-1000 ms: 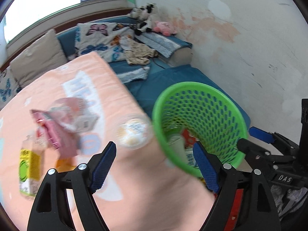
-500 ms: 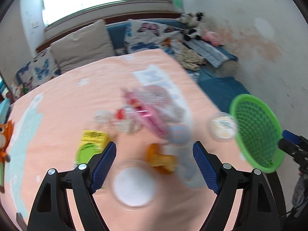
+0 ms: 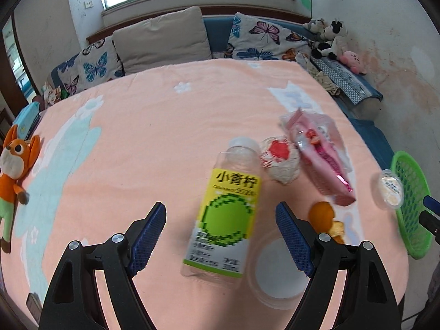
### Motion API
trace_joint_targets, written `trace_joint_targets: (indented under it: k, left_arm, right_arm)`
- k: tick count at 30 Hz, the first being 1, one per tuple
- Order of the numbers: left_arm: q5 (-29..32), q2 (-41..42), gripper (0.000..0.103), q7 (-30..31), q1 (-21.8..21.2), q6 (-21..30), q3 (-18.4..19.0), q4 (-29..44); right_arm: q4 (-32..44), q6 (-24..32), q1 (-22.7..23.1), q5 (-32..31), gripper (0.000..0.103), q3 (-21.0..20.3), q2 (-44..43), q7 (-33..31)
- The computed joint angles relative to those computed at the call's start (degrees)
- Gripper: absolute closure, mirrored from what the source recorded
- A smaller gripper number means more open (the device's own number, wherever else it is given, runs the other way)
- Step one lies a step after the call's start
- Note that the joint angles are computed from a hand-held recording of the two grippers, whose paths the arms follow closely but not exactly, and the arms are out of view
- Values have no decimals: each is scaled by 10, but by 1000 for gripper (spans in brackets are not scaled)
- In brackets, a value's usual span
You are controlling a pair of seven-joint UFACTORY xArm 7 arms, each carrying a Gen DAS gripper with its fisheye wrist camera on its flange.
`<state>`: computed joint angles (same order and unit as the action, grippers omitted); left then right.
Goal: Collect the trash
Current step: 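Move both grippers back over the remaining items on the table, then grasp the yellow-labelled juice bottle with the left gripper while the right gripper grasps the sealed dessert cup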
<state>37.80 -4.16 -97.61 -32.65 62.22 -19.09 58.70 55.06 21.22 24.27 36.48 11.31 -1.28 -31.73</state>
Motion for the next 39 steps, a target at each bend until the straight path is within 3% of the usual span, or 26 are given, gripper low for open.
trace_joint_targets:
  k: [15, 23, 32, 37, 39]
  left_arm:
    - [-14, -1, 22, 35, 23, -73, 12, -35]
    - [-17, 20, 21, 69, 29, -92, 25, -24]
    - [-29, 44, 22, 91, 36, -116, 44, -20]
    - [-31, 46, 36, 96, 40, -144, 51, -29]
    - [-26, 46, 48, 95, 40, -152, 51, -29]
  right_arm:
    - [85, -28, 6, -233, 19, 16, 130, 156]
    - [102, -30, -5, -268, 19, 24, 154, 184]
    - [112, -29, -5, -294, 36, 24, 165, 206]
    - [102, -34, -15, -277, 36, 35, 156, 192]
    - [97, -37, -19, -264, 36, 39, 149, 182]
